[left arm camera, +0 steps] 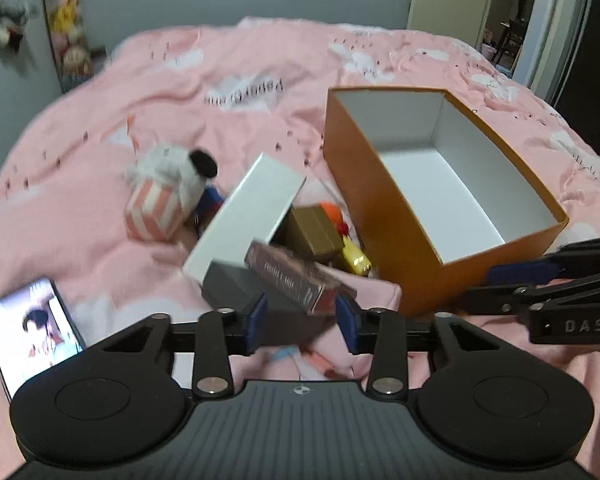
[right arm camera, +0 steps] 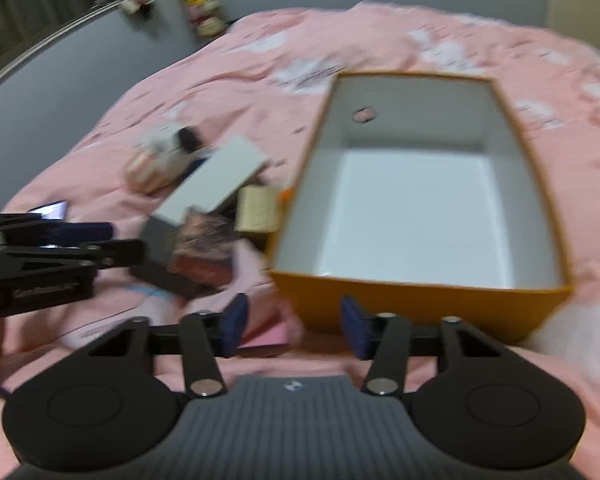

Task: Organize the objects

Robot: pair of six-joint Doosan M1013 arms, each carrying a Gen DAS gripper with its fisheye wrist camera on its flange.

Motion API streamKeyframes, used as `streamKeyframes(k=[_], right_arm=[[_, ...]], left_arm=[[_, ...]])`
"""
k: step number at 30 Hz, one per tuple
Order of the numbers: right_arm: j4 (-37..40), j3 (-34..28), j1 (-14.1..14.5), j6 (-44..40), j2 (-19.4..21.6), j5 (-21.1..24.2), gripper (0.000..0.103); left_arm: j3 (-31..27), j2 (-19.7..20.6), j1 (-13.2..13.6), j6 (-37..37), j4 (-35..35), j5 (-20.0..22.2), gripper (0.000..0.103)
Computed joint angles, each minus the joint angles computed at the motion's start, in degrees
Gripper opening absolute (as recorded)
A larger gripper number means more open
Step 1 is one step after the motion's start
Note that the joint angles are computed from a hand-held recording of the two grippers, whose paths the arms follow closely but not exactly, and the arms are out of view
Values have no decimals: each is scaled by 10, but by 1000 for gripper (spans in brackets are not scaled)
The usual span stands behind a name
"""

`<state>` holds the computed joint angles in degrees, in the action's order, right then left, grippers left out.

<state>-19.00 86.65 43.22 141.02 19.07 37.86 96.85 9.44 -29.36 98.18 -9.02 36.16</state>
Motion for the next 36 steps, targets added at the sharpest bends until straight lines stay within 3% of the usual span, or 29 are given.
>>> streamKeyframes(k=[5,8,10,14,17,19,28,36], right_arm=[[161,-28,-18,-181,15,-16,31],[204,-56,-20,-251,30,1,28],[212,-79,-18,-287,46,26,22],[202,-124,-16,-325,77,68,22],[195,-146,-17,-327,94,72,27],[193,-164,-16,-340,106,81,38],[208,-214,-18,-419,136,162,39],[209,-242,-12,-475,165,257,42]], left_arm=[[-13,10,27,-48,-40,32,43],[-21,18,38,-53,-62,50,38],[-20,19,39,-43,-72,51,37],[-18,22,38,-60,-66,36,36],[-21,28,40,-94,-47,29,36],[-24,32,47,-93,-65,32,34],[-31,42,57,-93,-97,39,34],[-30,39,48,-52,-88,68,34]])
